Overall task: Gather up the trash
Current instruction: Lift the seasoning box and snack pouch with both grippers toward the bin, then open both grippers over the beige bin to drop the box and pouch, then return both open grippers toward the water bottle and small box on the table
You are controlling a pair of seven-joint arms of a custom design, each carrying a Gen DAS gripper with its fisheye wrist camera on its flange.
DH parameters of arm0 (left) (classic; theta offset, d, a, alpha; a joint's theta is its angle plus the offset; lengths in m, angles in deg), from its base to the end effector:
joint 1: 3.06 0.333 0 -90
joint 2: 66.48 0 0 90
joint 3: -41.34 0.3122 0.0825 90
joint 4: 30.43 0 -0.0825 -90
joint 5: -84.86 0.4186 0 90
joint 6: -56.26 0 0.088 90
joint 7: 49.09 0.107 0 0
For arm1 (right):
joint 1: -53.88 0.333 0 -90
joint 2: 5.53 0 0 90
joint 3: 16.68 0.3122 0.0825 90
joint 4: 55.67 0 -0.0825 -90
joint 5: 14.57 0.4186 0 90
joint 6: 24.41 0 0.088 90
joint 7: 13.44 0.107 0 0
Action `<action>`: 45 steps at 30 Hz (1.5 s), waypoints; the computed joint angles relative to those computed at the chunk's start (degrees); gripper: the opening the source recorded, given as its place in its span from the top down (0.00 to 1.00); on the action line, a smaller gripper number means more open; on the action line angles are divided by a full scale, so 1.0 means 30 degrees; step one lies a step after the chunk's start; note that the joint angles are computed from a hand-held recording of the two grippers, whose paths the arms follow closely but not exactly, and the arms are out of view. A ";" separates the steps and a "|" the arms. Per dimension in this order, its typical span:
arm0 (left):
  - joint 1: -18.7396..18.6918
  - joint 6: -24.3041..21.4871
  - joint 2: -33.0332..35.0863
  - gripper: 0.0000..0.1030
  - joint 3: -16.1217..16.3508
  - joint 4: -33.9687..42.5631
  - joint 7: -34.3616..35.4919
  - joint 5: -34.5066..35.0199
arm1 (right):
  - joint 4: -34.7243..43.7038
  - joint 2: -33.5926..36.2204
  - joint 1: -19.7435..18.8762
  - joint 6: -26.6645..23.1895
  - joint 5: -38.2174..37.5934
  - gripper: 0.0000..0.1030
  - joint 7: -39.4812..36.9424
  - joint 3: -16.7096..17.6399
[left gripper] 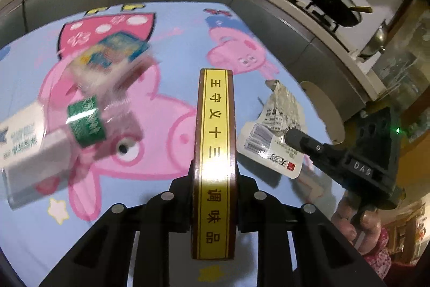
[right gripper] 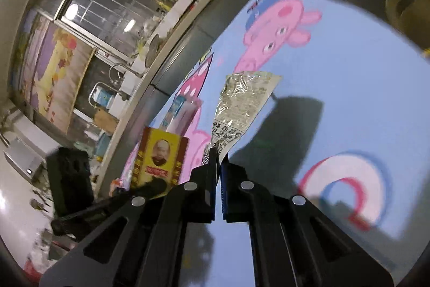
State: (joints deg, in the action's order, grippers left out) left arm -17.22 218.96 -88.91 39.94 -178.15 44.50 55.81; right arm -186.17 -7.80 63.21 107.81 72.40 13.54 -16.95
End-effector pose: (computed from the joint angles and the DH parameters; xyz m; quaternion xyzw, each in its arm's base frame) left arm 0.4668 -0.1038 0.4419 -0.6966 0.6303 -0.3319 0.0851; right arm 0.5469 0.1075 0.3683 -0.6470 0.5519 0.1386 0.5075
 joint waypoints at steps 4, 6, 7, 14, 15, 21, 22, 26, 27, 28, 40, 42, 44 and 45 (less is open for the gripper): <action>-0.0113 -0.0490 0.1259 0.78 -0.0281 0.1561 0.0229 0.0273 | -0.0278 -0.0406 -0.0321 0.0750 -0.0082 0.97 -0.0584 -0.0332; -0.0368 -0.0820 0.2329 0.78 -0.0457 0.2853 0.0725 0.0032 | -0.0288 -0.0472 -0.0634 0.1158 0.0170 0.97 -0.0793 -0.0618; -0.0377 -0.0927 0.2848 0.78 -0.0679 0.3487 0.0897 0.0040 | -0.0224 -0.0443 -0.0814 0.1351 0.0313 0.97 -0.0894 -0.0761; -0.0284 -0.2165 0.8274 0.77 -0.3079 1.0510 0.1854 0.1267 | 0.0596 -0.0289 -0.2562 0.3955 0.0973 0.97 -0.2125 -0.1781; -0.0282 -0.2372 0.9300 0.77 -0.3422 1.1832 0.1557 0.1695 | 0.0833 -0.0134 -0.2778 0.4442 0.0861 0.97 -0.2300 -0.1855; -0.0957 -0.3666 1.4326 0.76 -0.4180 1.8035 -0.1186 0.5485 | 0.2322 0.1330 -0.3617 0.5901 -0.0508 0.97 -0.2357 -0.1813; -0.1213 -0.3806 1.5200 0.74 -0.4113 1.9061 -0.1721 0.6182 | 0.2600 0.1669 -0.3698 0.6088 -0.0797 0.97 -0.2336 -0.1723; -0.2239 -0.4476 1.7333 0.24 -0.3219 2.1501 -0.4329 0.8863 | 0.3610 0.3101 -0.3902 0.6538 -0.3429 0.74 -0.0713 -0.1241; -0.2422 -0.4846 1.7655 0.30 -0.3001 2.1929 -0.4880 0.9516 | 0.3735 0.3410 -0.3928 0.7067 -0.3516 0.64 -0.0547 -0.1053; -0.2239 -0.5307 1.7783 0.38 -0.3160 2.2150 -0.5011 0.9608 | 0.3603 0.3382 -0.4011 0.7391 -0.3178 0.64 -0.0772 -0.0843; -0.1289 0.0042 1.0417 0.33 -0.2252 1.1802 -0.8884 1.3606 | 0.0485 0.0562 -0.4134 0.5301 0.1703 0.64 -0.1644 -0.1116; -0.1082 0.0360 0.9293 0.33 -0.2110 1.0445 -1.0426 1.5286 | -0.0195 -0.0138 -0.3788 0.4956 0.1911 0.64 -0.1639 -0.1201; -0.0600 0.0654 0.8018 0.33 -0.2162 0.8915 -1.1728 1.6516 | -0.0584 -0.0727 -0.3287 0.4674 0.1815 0.63 -0.1321 -0.1130; -0.0264 0.0889 0.7326 0.32 -0.2256 0.8089 -1.2166 1.6809 | -0.0796 -0.1001 -0.3058 0.4585 0.1775 0.63 -0.1283 -0.1120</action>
